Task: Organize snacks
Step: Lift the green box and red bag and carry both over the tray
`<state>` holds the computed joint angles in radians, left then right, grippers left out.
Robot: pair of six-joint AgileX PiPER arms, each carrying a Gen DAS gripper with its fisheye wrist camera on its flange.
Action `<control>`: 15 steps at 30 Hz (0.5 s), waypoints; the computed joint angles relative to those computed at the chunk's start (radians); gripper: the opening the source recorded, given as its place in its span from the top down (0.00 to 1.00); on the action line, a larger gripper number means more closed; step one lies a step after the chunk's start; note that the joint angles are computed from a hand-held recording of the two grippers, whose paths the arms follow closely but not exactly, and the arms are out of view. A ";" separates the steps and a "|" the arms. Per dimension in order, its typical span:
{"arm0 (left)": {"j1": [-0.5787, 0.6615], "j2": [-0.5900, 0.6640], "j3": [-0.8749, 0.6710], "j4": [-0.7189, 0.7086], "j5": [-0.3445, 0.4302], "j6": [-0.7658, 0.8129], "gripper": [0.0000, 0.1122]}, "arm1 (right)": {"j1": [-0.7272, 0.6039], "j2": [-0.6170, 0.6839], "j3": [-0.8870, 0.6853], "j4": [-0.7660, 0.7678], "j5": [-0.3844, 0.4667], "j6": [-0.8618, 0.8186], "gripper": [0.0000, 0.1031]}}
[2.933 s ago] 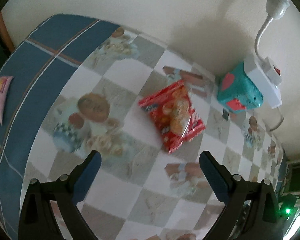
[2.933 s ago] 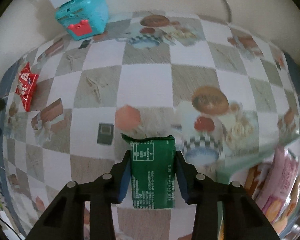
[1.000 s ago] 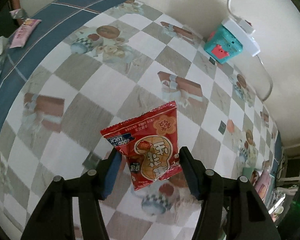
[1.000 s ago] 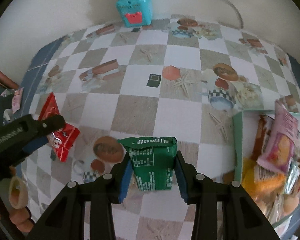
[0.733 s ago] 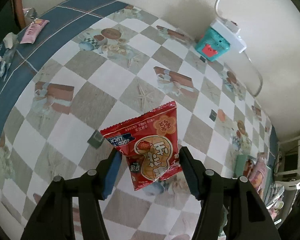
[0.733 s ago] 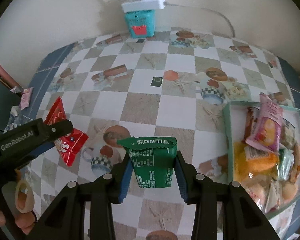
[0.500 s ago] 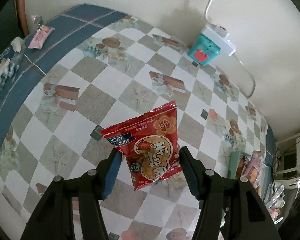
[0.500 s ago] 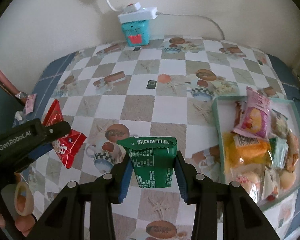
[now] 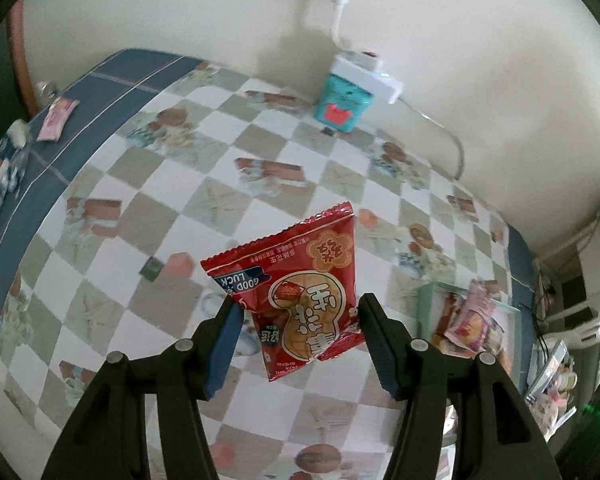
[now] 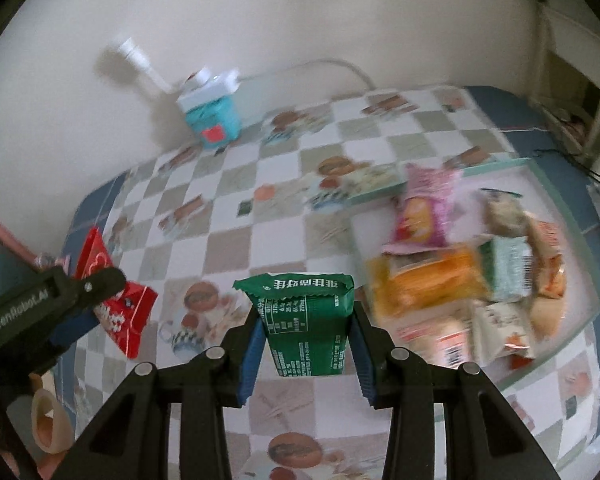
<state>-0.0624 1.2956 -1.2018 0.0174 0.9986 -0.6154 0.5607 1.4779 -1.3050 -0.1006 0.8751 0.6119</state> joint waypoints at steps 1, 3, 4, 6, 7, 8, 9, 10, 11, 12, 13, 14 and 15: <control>-0.021 0.008 -0.013 0.006 -0.002 -0.006 0.46 | -0.025 -0.015 0.013 0.005 -0.006 -0.001 0.59; -0.058 0.022 -0.033 0.022 -0.004 -0.017 0.46 | -0.069 -0.036 0.034 0.015 -0.014 -0.009 0.59; -0.080 0.034 -0.050 0.035 -0.001 -0.023 0.46 | -0.086 -0.044 0.043 0.006 -0.016 -0.002 0.59; -0.118 0.057 -0.083 0.055 0.005 -0.032 0.46 | -0.121 -0.060 0.059 -0.011 -0.017 0.009 0.59; -0.135 0.068 -0.099 0.065 0.007 -0.035 0.46 | -0.151 -0.071 0.072 -0.015 -0.019 0.011 0.59; -0.150 0.077 -0.113 0.075 0.009 -0.040 0.46 | -0.173 -0.079 0.080 -0.014 -0.022 0.009 0.59; -0.168 0.086 -0.129 0.085 0.011 -0.045 0.46 | -0.202 -0.089 0.090 -0.012 -0.025 0.006 0.59; -0.190 0.101 -0.152 0.094 0.014 -0.046 0.46 | -0.222 -0.094 0.094 -0.011 -0.025 0.002 0.59; -0.206 0.114 -0.171 0.098 0.017 -0.046 0.46 | -0.244 -0.100 0.101 -0.010 -0.027 -0.001 0.59; -0.222 0.126 -0.188 0.100 0.019 -0.045 0.46 | -0.273 -0.105 0.109 0.000 -0.030 -0.012 0.59; -0.235 0.137 -0.204 0.104 0.022 -0.046 0.46 | -0.298 -0.109 0.116 0.015 -0.034 -0.027 0.59; -0.256 0.153 -0.228 0.111 0.026 -0.047 0.46 | -0.320 -0.110 0.121 0.028 -0.037 -0.040 0.59; -0.276 0.167 -0.248 0.118 0.030 -0.049 0.46 | -0.348 -0.111 0.127 0.042 -0.039 -0.055 0.59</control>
